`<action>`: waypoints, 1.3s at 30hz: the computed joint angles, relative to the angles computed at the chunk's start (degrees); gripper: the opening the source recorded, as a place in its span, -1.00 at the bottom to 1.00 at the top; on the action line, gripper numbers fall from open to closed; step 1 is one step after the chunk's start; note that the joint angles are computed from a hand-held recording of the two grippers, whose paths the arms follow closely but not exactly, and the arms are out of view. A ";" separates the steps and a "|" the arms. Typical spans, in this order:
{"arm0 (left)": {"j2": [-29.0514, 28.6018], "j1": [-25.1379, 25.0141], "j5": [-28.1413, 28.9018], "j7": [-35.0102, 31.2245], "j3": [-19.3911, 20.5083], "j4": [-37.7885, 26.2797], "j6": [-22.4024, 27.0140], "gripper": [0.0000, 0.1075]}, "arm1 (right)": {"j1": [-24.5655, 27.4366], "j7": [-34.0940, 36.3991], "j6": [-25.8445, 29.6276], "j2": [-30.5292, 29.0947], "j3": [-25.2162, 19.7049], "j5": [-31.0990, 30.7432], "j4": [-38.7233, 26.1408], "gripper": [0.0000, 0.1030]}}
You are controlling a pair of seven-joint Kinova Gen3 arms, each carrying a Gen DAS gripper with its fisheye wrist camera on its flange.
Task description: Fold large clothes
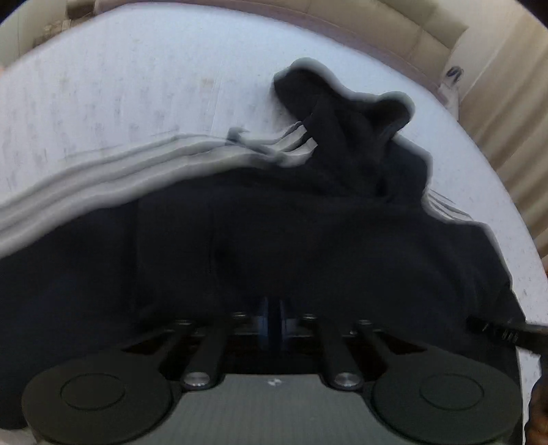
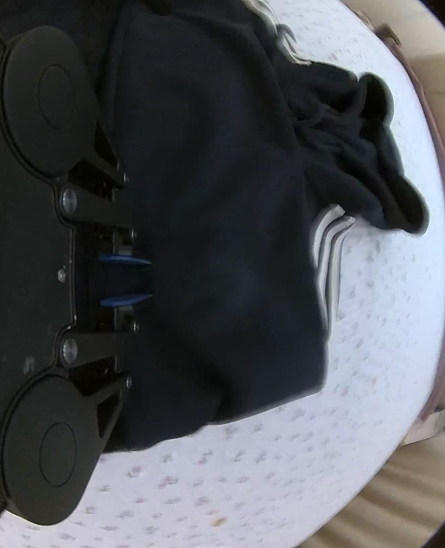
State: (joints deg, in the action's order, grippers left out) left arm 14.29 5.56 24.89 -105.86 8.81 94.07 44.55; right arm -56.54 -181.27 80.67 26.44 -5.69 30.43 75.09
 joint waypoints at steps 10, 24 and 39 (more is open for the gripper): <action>-14.13 -22.18 10.94 -7.63 6.59 8.65 3.23 -0.73 | -6.88 12.24 8.27 4.36 -0.02 5.22 -14.14 -0.47; -13.26 -59.34 12.45 -1.94 4.14 6.99 4.96 0.21 | -9.46 29.75 8.85 16.96 3.15 -6.14 -33.58 -0.22; -1.96 -44.02 36.32 -8.84 -16.67 6.12 3.93 -0.91 | -12.63 37.69 16.95 23.54 8.94 -7.20 -45.11 -0.22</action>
State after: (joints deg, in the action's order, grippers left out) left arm 12.33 -38.46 61.21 -114.71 -7.86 100.19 48.48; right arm -69.17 -143.59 97.63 49.98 3.24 23.23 29.98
